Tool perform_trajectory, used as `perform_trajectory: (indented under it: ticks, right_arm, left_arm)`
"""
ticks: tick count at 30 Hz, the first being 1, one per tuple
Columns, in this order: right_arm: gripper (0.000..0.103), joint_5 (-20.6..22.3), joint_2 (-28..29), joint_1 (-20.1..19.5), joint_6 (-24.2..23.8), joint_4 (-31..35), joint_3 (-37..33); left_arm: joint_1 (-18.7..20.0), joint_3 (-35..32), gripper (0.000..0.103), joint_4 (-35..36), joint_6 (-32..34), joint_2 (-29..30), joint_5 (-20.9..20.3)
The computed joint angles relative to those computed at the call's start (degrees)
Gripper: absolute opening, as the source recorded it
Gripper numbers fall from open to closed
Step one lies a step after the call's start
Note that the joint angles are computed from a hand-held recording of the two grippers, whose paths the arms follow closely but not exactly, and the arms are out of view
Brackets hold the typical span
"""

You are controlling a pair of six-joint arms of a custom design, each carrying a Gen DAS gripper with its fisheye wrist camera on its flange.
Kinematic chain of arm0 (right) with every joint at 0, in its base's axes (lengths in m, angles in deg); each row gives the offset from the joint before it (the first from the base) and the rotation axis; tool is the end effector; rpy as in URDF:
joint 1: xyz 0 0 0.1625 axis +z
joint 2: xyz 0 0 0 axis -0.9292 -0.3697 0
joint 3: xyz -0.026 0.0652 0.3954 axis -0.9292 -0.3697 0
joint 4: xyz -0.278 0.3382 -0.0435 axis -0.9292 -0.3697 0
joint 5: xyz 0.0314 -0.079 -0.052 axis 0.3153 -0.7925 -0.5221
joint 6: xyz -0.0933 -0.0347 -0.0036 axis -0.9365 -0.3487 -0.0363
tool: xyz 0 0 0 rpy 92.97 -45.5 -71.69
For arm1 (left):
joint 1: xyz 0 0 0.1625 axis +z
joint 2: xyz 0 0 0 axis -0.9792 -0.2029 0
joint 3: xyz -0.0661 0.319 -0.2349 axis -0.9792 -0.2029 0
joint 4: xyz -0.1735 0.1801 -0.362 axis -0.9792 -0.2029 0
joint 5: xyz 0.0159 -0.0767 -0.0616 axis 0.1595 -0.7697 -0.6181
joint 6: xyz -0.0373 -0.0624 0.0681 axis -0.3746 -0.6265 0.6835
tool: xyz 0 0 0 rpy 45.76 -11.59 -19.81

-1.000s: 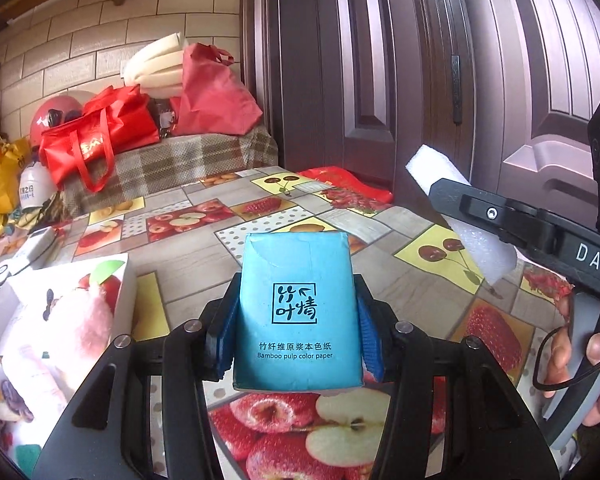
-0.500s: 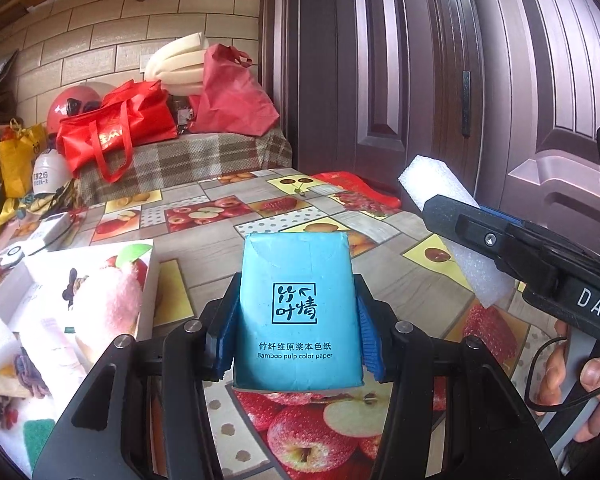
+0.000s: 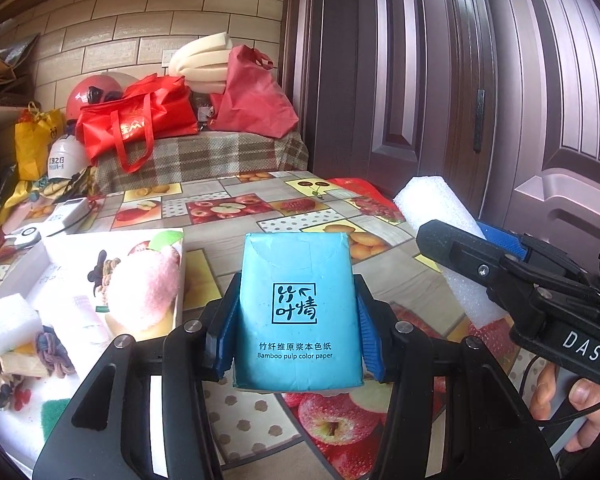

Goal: Organize soft objects
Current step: 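Carry the tissue pack and foam block into the white tray and open both grippers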

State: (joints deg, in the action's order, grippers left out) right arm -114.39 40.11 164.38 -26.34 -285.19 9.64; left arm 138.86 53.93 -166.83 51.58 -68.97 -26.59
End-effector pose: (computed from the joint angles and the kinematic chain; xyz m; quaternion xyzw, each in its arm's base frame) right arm 0.1636 -0.6285 0.1678 0.1541 -0.7079 0.6076 0.3255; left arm -0.2600 -0.7428 0.0755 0.4960 0.7976 -0.3406 0.0425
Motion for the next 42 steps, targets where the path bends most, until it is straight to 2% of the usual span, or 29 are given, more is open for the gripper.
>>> perform_trajectory:
  ticks: [20,25,31,42]
  right_arm:
    - [0.053,0.1,3.3,1.8,-3.2,4.5,-3.5]
    - [0.053,0.3,4.1,2.2,-3.5,6.1,-4.6]
    - [0.053,0.5,5.0,2.5,-3.3,8.2,-5.9]
    - [0.053,2.3,8.5,3.4,-1.8,19.1,-11.8]
  left_arm:
    - [3.0,0.5,0.050,0.4,-1.9,-3.4,3.1]
    - [4.2,-0.1,0.050,-1.3,-2.2,-3.9,4.5]
    - [5.9,-0.6,0.050,-6.5,-1.1,-4.4,7.0]
    - [9.0,-6.6,0.050,-3.6,-6.4,-3.5,11.1]
